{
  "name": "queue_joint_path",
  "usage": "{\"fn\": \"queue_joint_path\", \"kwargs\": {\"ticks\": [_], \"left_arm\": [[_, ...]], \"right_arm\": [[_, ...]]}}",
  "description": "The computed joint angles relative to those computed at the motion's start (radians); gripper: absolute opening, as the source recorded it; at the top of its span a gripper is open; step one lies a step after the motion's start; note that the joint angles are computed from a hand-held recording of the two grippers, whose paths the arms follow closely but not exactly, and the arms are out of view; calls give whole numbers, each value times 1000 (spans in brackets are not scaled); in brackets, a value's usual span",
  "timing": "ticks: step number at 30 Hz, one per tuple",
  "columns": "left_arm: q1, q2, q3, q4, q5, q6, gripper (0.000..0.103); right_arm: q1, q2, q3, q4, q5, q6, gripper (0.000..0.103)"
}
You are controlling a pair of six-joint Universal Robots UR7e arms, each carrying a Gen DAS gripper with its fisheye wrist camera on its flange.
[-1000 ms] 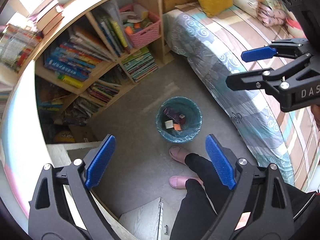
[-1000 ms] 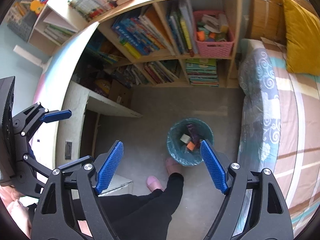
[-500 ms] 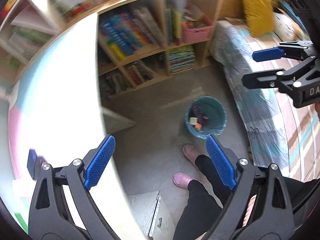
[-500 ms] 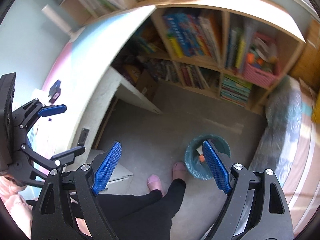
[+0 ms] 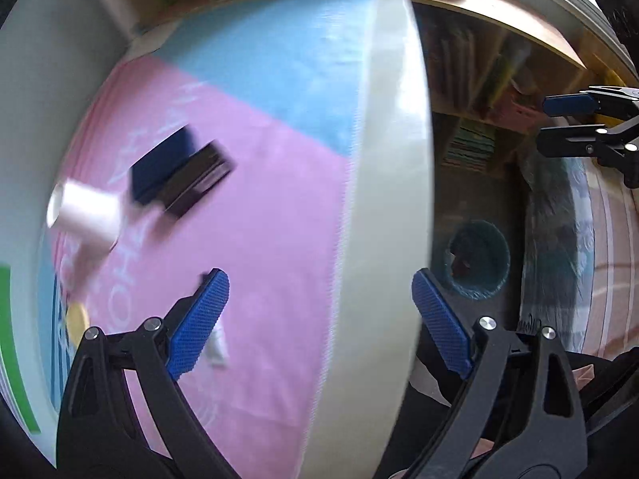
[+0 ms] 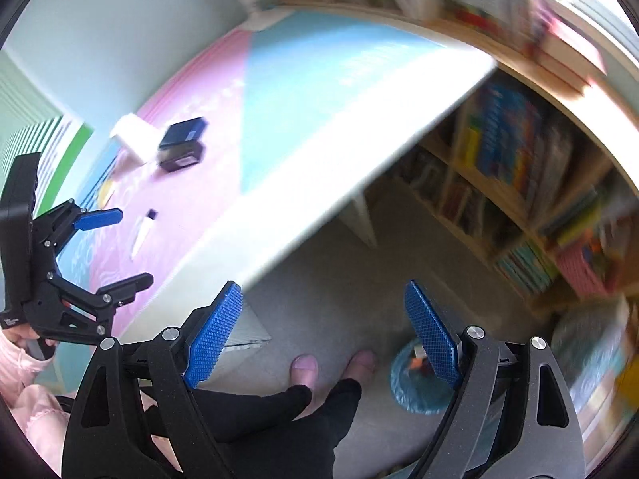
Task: Collect trash
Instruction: 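Return both tools to the mat toward the yellow sponge and navy case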
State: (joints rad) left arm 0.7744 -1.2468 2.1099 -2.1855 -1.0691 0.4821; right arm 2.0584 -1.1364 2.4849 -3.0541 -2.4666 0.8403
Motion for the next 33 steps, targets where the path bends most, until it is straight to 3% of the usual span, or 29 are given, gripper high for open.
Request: {"fn": "queue_joint_path", "kwargs": {"ticks": [7, 14, 24, 33], "left_arm": [[95, -11, -68, -6, 95, -84, 91], [183, -36, -129, -12, 193, -156, 91], [272, 13, -257, -11, 309, -199, 91], [331, 115, -391, 9, 332, -213, 91]], "right_arm": [[-58, 96, -193, 1, 76, -317, 85], [-91, 190, -371, 69, 149, -527, 86], [-132, 309, -595, 176, 215, -719, 86], [-187, 383, -761, 304, 243, -807, 86]]}}
